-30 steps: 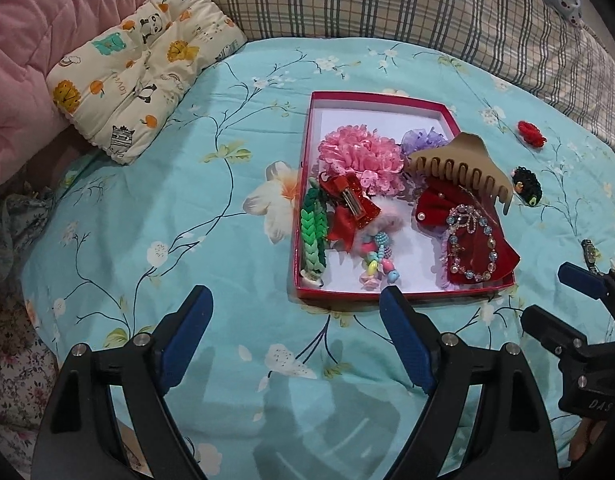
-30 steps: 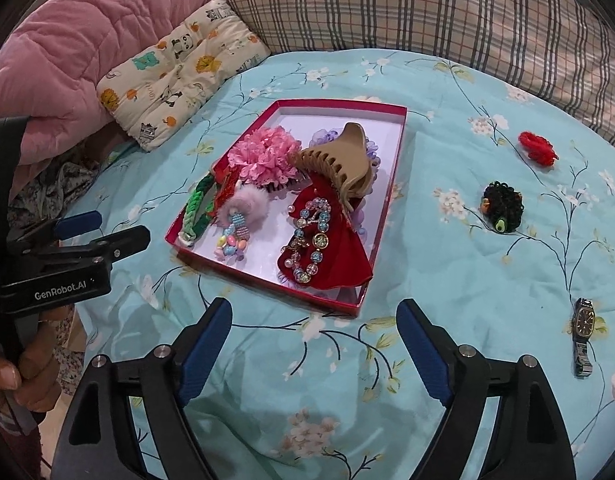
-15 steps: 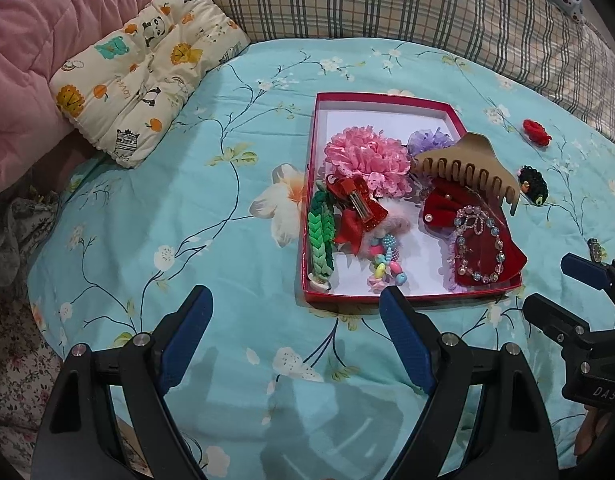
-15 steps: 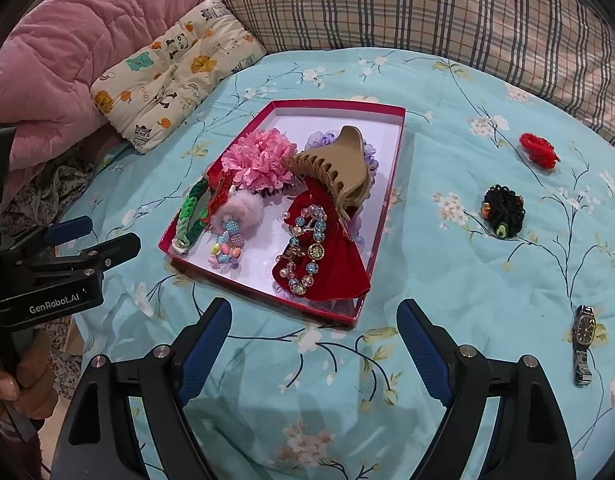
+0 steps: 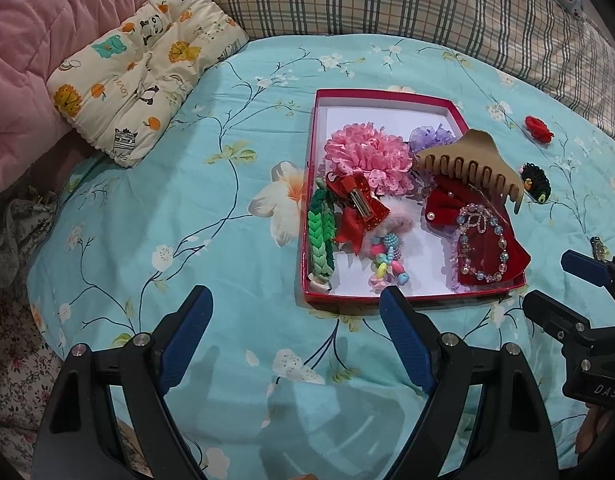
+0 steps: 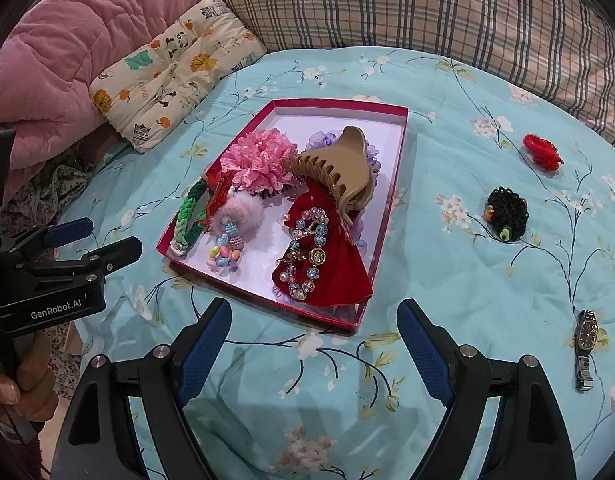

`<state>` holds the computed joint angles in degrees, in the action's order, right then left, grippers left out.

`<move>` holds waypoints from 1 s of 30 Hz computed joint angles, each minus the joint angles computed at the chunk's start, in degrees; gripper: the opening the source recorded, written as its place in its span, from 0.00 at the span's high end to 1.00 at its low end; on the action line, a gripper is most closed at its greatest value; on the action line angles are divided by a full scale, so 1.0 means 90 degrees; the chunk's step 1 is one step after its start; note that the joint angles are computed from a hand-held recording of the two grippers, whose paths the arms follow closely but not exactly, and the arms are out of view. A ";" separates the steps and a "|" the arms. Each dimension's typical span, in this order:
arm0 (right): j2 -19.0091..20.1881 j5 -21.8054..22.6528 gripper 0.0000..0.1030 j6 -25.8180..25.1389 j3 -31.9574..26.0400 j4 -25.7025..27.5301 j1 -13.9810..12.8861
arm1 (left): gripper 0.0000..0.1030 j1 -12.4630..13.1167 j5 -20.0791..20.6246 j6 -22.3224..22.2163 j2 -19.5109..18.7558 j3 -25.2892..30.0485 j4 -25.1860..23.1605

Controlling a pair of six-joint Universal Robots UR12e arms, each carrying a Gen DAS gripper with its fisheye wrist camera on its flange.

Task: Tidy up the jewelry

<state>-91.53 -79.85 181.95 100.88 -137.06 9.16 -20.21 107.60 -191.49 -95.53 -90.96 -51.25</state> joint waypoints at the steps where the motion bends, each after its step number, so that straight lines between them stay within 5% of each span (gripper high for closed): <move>1: 0.0006 -0.0001 0.16 0.0009 -0.0003 0.0002 0.0000 | 0.16 -0.0002 0.0004 -0.0002 -0.0005 0.0009 -0.0016; 30: 0.0043 0.0047 0.16 -0.0039 -0.0041 -0.0031 -0.0034 | 0.16 -0.0020 0.0150 0.0101 -0.0084 0.0065 0.0080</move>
<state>-91.15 -79.43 181.59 100.51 -137.34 8.85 -20.39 108.95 -190.58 -96.29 -90.37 -50.53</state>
